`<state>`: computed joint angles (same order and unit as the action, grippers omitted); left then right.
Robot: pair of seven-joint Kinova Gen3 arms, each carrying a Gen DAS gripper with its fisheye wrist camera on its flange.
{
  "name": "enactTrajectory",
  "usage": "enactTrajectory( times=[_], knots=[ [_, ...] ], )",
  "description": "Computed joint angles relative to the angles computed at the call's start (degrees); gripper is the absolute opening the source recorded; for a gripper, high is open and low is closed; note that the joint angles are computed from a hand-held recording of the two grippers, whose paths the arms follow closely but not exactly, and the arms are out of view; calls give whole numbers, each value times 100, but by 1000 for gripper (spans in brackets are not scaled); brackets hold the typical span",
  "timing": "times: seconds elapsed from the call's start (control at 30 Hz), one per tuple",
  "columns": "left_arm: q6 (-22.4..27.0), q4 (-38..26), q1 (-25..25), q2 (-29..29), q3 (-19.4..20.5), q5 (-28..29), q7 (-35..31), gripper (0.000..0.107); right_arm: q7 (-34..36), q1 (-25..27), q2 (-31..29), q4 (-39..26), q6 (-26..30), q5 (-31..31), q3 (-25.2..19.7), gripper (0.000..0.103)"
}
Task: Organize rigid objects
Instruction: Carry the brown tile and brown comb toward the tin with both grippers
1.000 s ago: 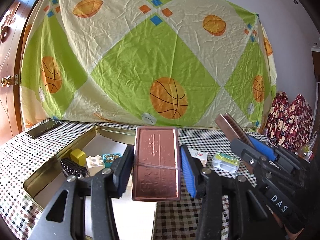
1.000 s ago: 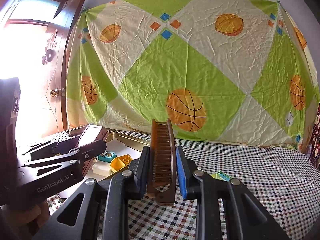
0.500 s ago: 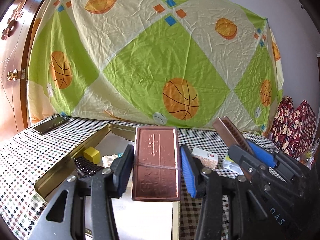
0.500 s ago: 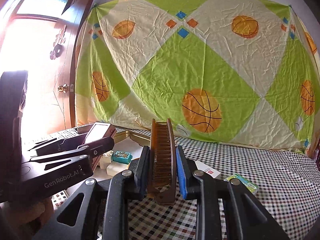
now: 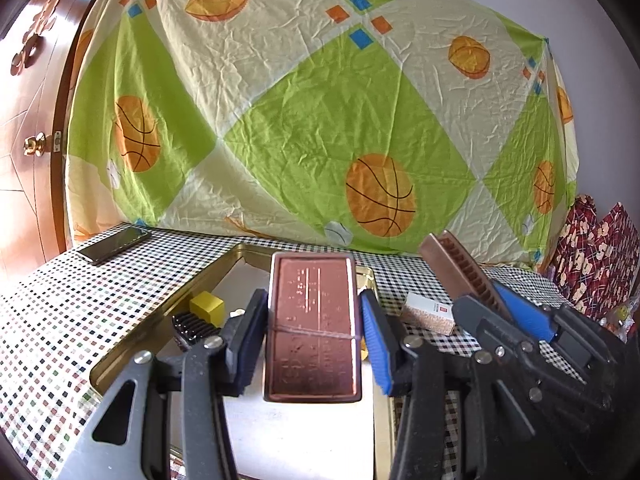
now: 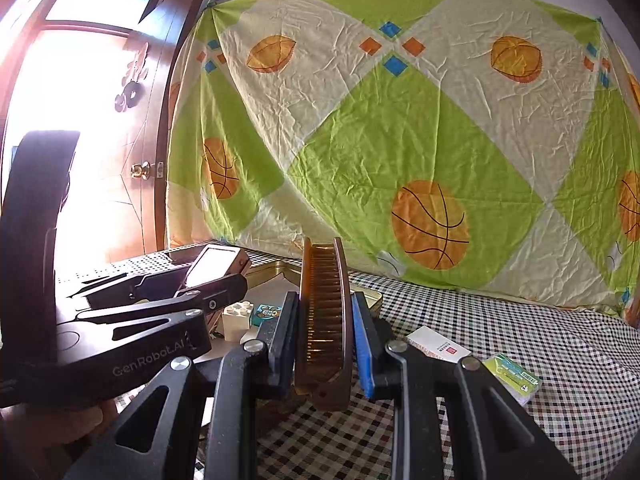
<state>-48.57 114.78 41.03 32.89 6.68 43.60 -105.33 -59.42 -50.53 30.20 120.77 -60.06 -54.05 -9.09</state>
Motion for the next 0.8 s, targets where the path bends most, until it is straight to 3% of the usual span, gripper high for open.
enactTrajectory(
  times=[0.8],
  knots=[
    [323,113,-255,-167,-135,146,-130,46,251,10,119,-360,399,98,54,28]
  ],
)
